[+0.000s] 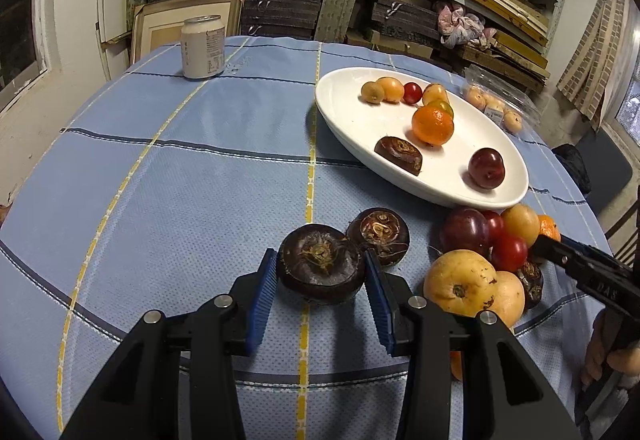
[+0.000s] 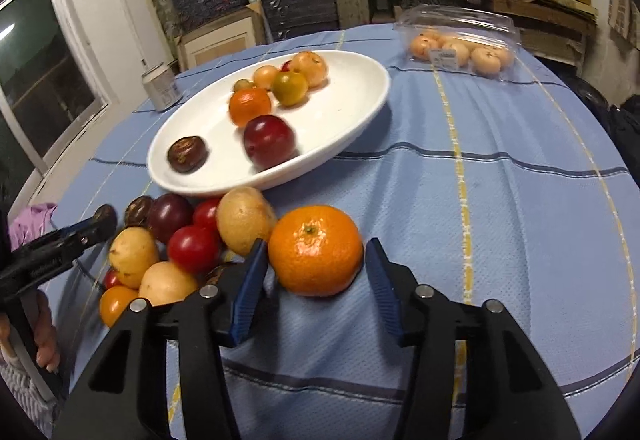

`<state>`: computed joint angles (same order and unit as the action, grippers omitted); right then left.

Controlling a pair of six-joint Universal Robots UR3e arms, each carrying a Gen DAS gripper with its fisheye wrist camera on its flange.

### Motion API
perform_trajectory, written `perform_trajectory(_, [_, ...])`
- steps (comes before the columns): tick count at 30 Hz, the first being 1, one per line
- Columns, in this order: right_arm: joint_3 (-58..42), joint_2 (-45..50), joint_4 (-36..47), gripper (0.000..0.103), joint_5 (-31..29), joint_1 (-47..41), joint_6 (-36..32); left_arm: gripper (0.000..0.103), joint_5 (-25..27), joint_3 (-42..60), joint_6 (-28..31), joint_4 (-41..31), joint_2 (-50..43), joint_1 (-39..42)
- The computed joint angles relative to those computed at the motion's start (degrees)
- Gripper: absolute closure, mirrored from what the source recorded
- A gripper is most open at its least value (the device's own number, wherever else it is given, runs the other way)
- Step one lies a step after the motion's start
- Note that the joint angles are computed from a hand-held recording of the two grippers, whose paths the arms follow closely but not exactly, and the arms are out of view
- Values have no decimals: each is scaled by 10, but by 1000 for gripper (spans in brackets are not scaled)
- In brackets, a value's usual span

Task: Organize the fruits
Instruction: 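Close the left tool on the dark brown fruit while the right tool grasps the mandarin, then lift both fruits over the white plate and open both tools to release them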

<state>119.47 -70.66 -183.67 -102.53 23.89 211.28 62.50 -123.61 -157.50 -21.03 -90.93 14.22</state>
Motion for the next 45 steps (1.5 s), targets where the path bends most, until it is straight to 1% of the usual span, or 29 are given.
perform_trajectory(1, [-2,1,7,52,-3,-4,6,59,1,-1,1,0,0,-1])
perform_trajectory(2, [-1,0,13,50,6,-12,11,59,3,-1,1,1,-1,-3])
perform_trajectory(3, [4,-1,12,50,32,-27,7,59,5,-1,1,3,-2,-4])
perform_trajectory(4, [4,-3,10,50,28,-25,7,59,7,0,0,4,-4,-5])
perform_trajectory(6, [-6,-1,24,55,17,-16,2,59,8,0,0,5,-5,-5])
perform_trajectory(11, [3,-2,13,56,20,-16,4,59,10,2,1,2,-8,-6])
perform_trajectory(15, [28,-13,-7,56,27,-9,6,59,6,-12,6,14,3,-4])
perform_trajectory(18, [59,-30,-40,56,32,1,21,59,-7,-41,14,20,38,4])
perform_trajectory(21, [69,-38,-65,56,14,23,30,59,-33,-72,27,7,87,20])
perform_trajectory(25, [72,-40,-89,56,0,56,39,59,-45,-111,33,11,140,27])
perform_trajectory(28, [63,-34,-93,56,-10,82,46,59,-52,-137,42,7,179,25])
perform_trajectory(32, [42,-21,-89,56,-22,114,45,59,-60,-153,51,8,203,23])
perform_trajectory(37, [30,-13,-80,56,-18,118,38,59,-40,-148,40,28,188,10])
perform_trajectory(45, [37,-15,-82,56,-11,111,39,59,-38,-143,40,29,181,11])
